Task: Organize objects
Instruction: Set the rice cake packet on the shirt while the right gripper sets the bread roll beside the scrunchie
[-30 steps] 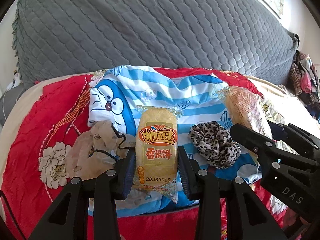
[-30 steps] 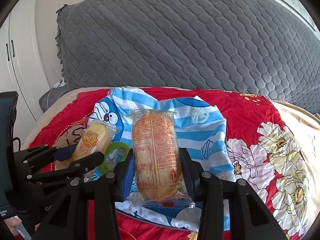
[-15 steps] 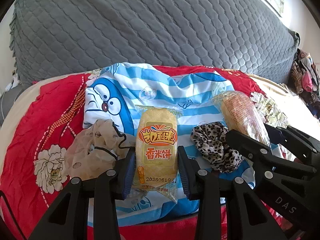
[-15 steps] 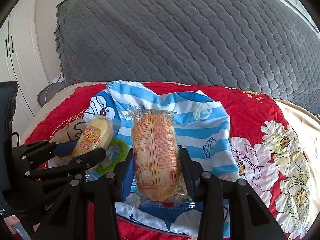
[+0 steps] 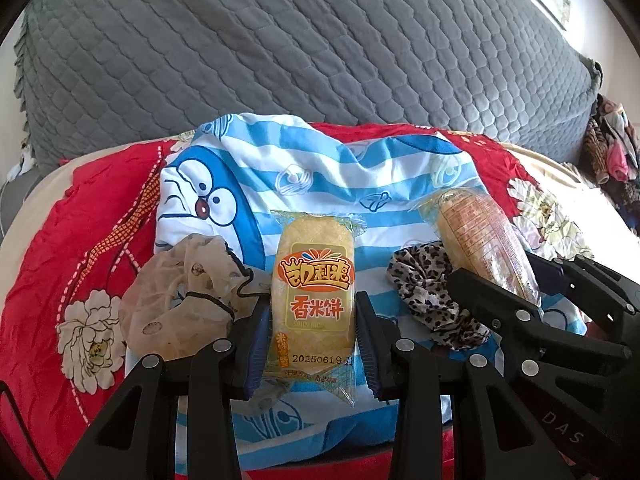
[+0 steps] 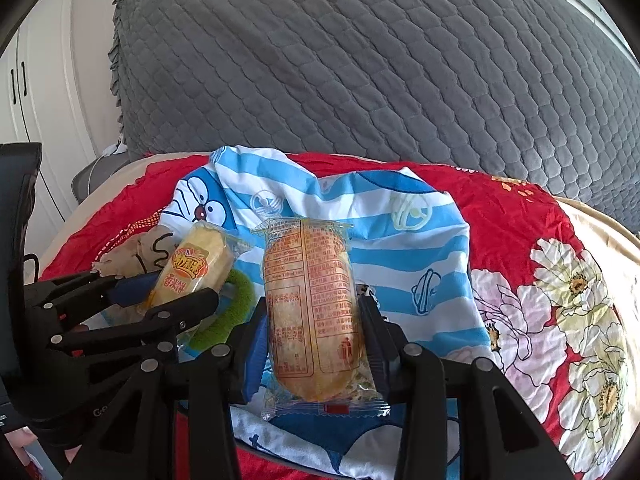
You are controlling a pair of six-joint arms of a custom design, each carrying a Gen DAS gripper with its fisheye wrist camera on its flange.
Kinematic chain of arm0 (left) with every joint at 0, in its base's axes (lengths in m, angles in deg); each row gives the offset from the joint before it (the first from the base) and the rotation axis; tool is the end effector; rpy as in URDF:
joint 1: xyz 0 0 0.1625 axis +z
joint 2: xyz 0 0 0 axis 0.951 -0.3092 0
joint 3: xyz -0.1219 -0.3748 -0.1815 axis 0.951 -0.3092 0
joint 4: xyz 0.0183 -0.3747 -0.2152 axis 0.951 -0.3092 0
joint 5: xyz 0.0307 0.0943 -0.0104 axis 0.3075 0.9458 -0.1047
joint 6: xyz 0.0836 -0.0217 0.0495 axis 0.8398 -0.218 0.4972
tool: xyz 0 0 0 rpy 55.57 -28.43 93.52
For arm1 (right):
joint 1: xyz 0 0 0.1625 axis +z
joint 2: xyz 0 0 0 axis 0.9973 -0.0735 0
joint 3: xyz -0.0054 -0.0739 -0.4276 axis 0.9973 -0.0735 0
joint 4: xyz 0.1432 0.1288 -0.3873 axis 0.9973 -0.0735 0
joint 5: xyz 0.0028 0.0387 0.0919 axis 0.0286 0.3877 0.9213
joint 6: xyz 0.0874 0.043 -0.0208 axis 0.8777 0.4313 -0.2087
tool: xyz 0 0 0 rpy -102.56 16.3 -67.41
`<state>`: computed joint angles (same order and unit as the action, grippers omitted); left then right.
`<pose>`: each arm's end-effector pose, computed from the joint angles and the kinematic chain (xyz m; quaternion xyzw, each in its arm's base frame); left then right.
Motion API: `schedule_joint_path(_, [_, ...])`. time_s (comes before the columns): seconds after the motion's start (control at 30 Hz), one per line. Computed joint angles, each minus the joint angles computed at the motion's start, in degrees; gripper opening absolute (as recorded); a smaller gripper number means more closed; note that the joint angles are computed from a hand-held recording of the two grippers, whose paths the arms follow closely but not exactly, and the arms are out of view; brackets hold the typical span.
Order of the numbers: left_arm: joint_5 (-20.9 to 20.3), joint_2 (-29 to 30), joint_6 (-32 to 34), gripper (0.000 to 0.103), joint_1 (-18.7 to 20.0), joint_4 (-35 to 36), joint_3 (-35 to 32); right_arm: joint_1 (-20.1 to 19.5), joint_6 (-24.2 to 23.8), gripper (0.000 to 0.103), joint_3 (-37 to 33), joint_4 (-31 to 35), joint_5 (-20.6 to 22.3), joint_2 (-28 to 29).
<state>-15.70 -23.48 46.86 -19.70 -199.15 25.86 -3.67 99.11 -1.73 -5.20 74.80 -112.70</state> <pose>-0.3869 -0.8319 -0.1036 0.2003 0.8887 -0.2999 0.2831 -0.0057 -0.7975 0.2925 0.2163 -0.8624 0.3326 0.3142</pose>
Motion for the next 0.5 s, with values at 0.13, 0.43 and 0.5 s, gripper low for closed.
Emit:
schedule_joint_path(0.13, [0.2, 1.0, 0.3, 0.041, 0.2, 1.0, -1.9, -0.1, 0.2, 0.043, -1.9, 1.1, 0.7, 1.2])
schedule_joint_path(0.43, [0.2, 2.6, 0.2, 0.041, 0.5, 2.7, -4.9, -0.3, 0.5, 0.043, -6.5, 4.2, 2.9, 4.3])
schedule_joint_path(0.5, [0.3, 3.0, 0.2, 0.041, 0.6, 2.8, -5.4, -0.4, 0.5, 0.043, -6.9, 4.4, 3.2, 4.6])
